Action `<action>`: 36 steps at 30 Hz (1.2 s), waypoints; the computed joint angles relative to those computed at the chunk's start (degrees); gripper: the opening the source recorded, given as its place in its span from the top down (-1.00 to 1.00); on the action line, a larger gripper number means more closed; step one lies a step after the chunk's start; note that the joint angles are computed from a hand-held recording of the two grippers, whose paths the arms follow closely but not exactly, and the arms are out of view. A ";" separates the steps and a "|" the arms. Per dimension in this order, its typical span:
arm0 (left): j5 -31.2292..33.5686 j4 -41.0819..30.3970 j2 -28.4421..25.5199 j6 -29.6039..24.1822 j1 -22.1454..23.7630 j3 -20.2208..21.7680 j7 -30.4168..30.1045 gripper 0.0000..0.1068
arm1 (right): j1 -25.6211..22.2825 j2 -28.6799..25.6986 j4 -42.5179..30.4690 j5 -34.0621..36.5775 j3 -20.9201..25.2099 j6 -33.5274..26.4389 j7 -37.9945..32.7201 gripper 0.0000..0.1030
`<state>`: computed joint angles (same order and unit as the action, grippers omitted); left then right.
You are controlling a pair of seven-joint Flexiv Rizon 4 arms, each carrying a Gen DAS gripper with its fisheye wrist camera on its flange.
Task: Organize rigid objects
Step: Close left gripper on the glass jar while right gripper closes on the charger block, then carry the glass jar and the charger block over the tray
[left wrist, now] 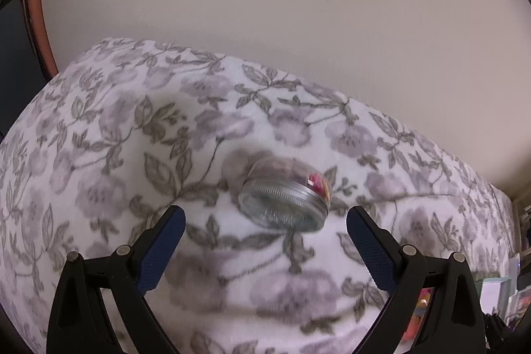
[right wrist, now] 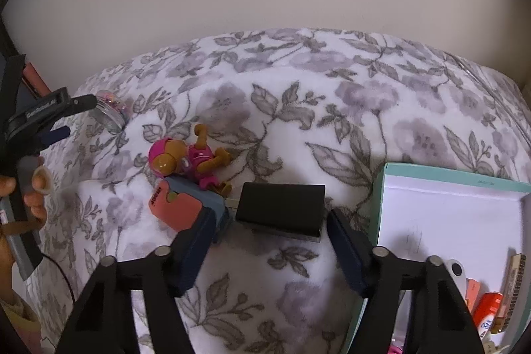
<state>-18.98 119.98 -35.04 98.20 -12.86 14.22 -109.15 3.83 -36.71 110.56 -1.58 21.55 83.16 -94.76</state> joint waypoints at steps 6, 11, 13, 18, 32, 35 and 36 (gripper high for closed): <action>-0.24 -1.62 -1.71 1.54 3.21 -3.29 0.24 -0.83 | -0.17 -0.47 -0.34 0.17 -0.17 -0.03 0.18 -0.11; -0.68 -3.27 -3.63 1.77 3.19 -3.57 0.49 -0.83 | -1.06 -0.60 -0.63 0.76 0.79 -0.51 -0.70 -0.11; -0.94 -4.21 -4.36 0.85 2.21 -2.64 0.88 -0.80 | -1.08 -0.64 -0.54 0.88 0.84 -0.25 -0.95 -0.11; -0.78 -5.62 -5.25 -0.75 1.04 -1.26 0.90 -0.41 | -1.65 -0.72 -0.73 1.42 1.52 -0.40 -1.40 -0.10; -0.24 -3.10 -3.01 -1.08 -3.40 2.32 -0.75 -0.40 | -5.29 0.21 -0.88 4.44 5.32 -0.86 -3.48 -0.09; -0.09 -1.61 -0.83 -1.42 -4.59 2.88 -1.55 -0.40 | -7.31 1.92 -0.48 6.51 7.37 -1.41 -4.90 -0.09; -0.07 -1.31 -0.18 -1.78 -6.04 4.18 -2.05 -0.40 | -7.90 2.64 -0.27 7.24 7.96 -1.61 -5.53 -0.09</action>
<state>-19.05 118.68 -35.22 96.42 -18.90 18.40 -111.20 -4.07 -34.08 110.29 5.66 29.51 81.56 -100.29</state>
